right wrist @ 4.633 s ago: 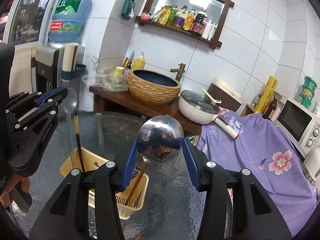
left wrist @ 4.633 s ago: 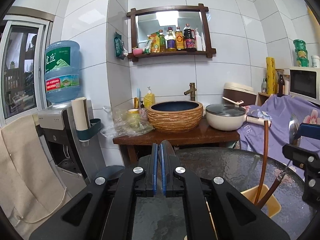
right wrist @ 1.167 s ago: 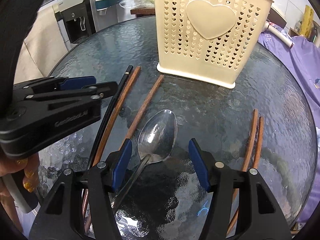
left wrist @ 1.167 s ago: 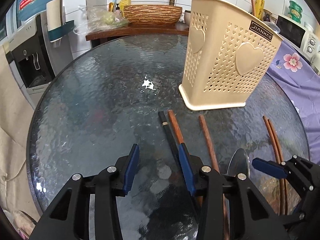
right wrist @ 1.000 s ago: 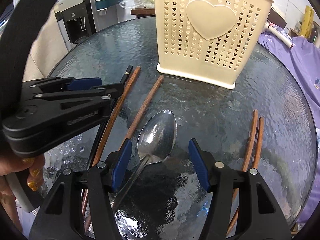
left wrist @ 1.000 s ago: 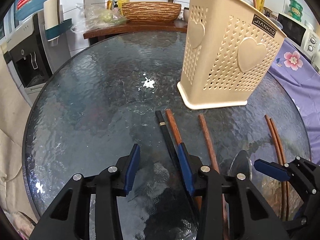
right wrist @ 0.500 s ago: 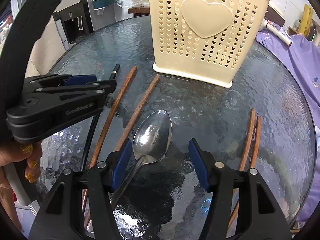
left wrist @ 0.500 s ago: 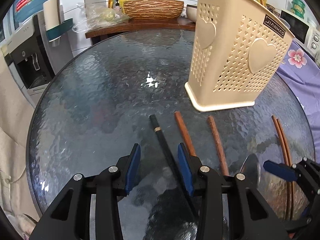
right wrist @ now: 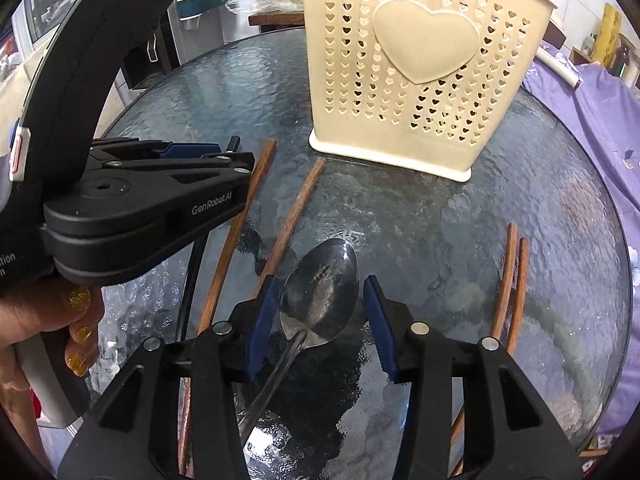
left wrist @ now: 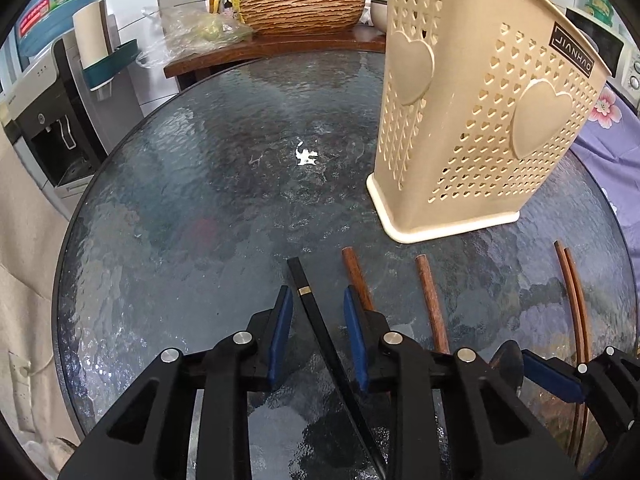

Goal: Organize utensils
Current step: 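Grasp the metal spoon with the right tool while the left tool grasps the black gold-banded chopstick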

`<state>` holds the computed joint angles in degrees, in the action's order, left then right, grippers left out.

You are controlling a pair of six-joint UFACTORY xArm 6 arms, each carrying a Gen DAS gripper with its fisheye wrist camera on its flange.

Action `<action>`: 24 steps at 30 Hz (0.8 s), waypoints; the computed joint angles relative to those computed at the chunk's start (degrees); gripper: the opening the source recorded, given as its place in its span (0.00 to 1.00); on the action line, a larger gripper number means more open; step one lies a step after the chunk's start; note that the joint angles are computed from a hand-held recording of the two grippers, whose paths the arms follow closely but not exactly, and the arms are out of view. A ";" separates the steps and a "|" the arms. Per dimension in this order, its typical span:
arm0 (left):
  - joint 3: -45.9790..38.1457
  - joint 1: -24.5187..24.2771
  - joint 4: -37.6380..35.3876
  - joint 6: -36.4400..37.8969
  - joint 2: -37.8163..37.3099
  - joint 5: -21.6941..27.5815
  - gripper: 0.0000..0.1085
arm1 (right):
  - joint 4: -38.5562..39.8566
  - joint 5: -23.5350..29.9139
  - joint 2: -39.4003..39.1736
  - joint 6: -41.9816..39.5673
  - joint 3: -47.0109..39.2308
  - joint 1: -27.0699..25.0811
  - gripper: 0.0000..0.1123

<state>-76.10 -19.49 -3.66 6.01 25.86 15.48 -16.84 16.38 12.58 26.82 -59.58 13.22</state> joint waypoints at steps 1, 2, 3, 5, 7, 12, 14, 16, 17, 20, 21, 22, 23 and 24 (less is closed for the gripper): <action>-0.09 0.02 0.04 0.04 0.05 0.04 0.22 | -0.15 -0.02 0.09 0.18 -0.09 -0.01 0.39; -0.09 0.01 0.09 -0.03 0.05 0.06 0.22 | -0.45 -0.05 0.21 0.56 -0.23 0.05 0.38; -0.13 0.00 0.19 -0.19 0.06 0.11 0.20 | -1.00 -0.14 0.26 1.02 -0.24 0.06 0.36; -0.16 -0.11 0.83 -1.04 0.03 0.22 0.18 | -2.42 -0.25 0.13 2.45 -0.04 0.16 0.35; -0.38 -0.06 1.29 -1.48 0.14 0.35 0.15 | -2.31 -0.72 0.16 2.15 0.14 0.00 0.35; -0.92 0.08 1.85 -2.49 0.49 0.48 0.10 | 0.03 -1.44 0.41 0.08 0.11 0.01 0.35; -1.37 0.13 0.09 -1.54 0.68 0.88 0.10 | 1.98 -2.20 0.51 -1.88 0.32 -0.27 0.35; -2.00 0.18 -1.56 -0.67 0.96 1.42 0.09 | 5.33 -3.45 0.06 -5.18 1.24 -0.71 0.35; -2.22 0.18 -3.07 0.34 1.03 1.70 0.09 | 9.82 -4.54 -0.06 -9.07 1.77 -0.66 0.35; -2.21 0.14 -6.84 2.70 0.86 1.57 0.07 | 15.28 -6.73 -0.69 -14.01 3.09 -0.83 0.35; -1.94 0.12 -7.06 2.78 0.63 1.21 0.07 | 15.67 -7.76 -1.01 -14.76 3.66 -0.99 0.35; -1.60 0.07 -8.06 3.45 0.25 0.82 0.07 | 16.70 -8.85 -1.37 -15.99 4.26 -1.09 0.35; -1.28 -0.01 -9.50 4.56 -0.14 0.64 0.07 | 17.15 -9.70 -1.79 -16.52 4.90 -1.14 0.35; -0.91 -0.09 -11.09 5.82 -0.62 0.45 0.07 | 17.72 -10.70 -2.22 -17.21 5.47 -1.27 0.35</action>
